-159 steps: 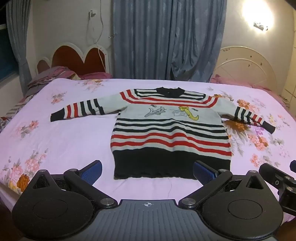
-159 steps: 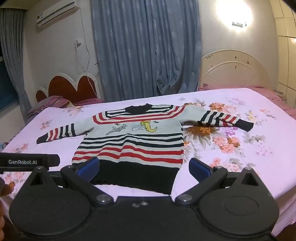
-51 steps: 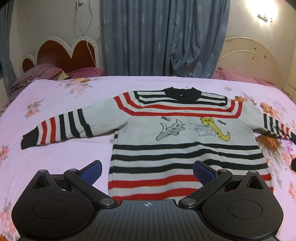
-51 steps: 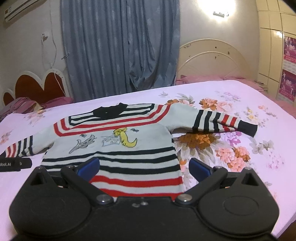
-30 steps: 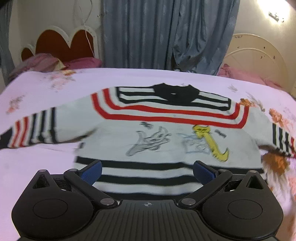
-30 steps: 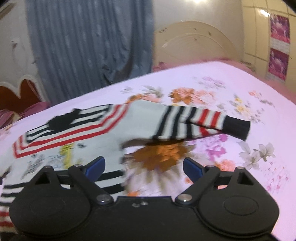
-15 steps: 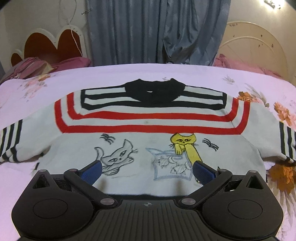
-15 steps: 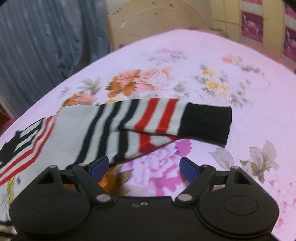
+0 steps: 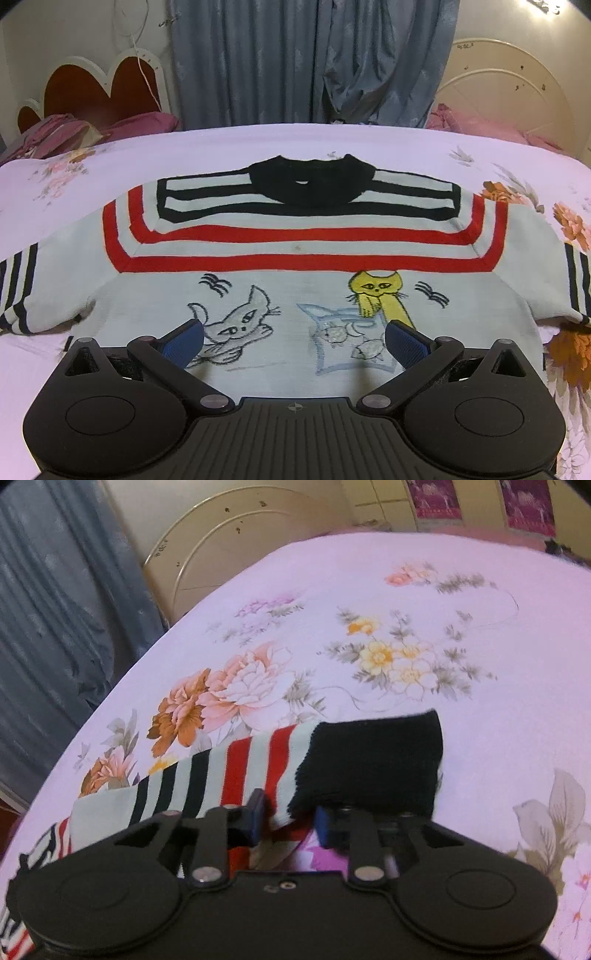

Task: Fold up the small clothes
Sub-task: 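Carry the held sleeve across the sweater body toward the other sleeve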

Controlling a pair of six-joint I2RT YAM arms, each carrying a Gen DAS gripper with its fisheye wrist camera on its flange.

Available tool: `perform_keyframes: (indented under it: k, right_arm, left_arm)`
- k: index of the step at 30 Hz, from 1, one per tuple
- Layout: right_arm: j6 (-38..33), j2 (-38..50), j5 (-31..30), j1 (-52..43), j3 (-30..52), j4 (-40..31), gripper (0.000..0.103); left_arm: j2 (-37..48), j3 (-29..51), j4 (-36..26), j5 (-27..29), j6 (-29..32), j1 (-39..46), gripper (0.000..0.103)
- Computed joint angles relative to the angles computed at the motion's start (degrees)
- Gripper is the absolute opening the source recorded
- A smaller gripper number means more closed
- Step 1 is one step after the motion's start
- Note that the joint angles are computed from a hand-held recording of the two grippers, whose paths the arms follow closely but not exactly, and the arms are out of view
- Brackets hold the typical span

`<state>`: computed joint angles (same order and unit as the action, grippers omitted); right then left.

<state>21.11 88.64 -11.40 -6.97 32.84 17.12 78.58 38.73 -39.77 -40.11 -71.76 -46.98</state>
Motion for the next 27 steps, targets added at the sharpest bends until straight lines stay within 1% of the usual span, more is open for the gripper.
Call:
perform_keyframes:
  k: [2, 4, 6, 10, 12, 15, 18, 20, 23, 25, 27]
  right_arm:
    - [-1.38, -1.6, 2.12, 1.79, -0.69, 0.71, 0.017]
    - [-3.34, -4.53, 3.78, 4.42, -1.53, 1.27, 0.016]
    - [-5.24, -7.39, 4.92, 7.8, -1.64, 0.9, 0.016]
    - [-8.11, -13.8, 9.13, 19.69, -1.83, -0.4, 0.016]
    - [-8.1, -14.66, 10.79, 26.91, -0.58, -2.01, 0.016]
    - [-7.46, -12.54, 14.37, 38.64, 1.64, -2.96, 0.016]
    - [-6.58, -6.73, 18.15, 49.84, 4.89, -3.05, 0.016]
    - [-6.56, -1.64, 20.51, 55.87, 8.25, -4.27, 0.018]
    - [-5.81, 4.36, 21.94, 62.0, 12.26, -5.55, 0.024]
    - [-5.73, 5.97, 23.17, 65.59, 13.87, -7.15, 0.032]
    - [-5.7, 5.74, 23.08, 66.85, 14.39, -8.33, 0.032]
  left_arm:
    - [-1.17, -0.56, 0.46, 0.99, 0.95, 1.17, 0.103]
    - [-2.73, -1.17, 1.02, 1.78, 1.83, 2.38, 0.103]
    - [-4.48, -1.53, 0.54, 1.19, 2.05, 2.87, 0.103]
    - [-9.37, -2.78, -1.34, -0.62, 1.93, 3.69, 0.103]
    - [-12.67, -4.03, -1.62, -0.31, 3.12, 5.24, 0.103]
    - [-17.38, -6.12, -1.88, -0.09, 5.68, 7.61, 0.103]
    - [-22.95, -9.04, -2.03, 0.31, 8.66, 10.06, 0.103]
    - [-27.03, -11.15, -1.78, 2.15, 10.83, 12.68, 0.103]
    - [-32.34, -14.17, -0.58, 6.13, 14.58, 17.22, 0.103]
    - [-34.92, -15.93, 0.66, 8.85, 17.09, 19.81, 0.103]
    - [-35.52, -17.31, 2.87, 11.68, 19.41, 21.75, 0.103]
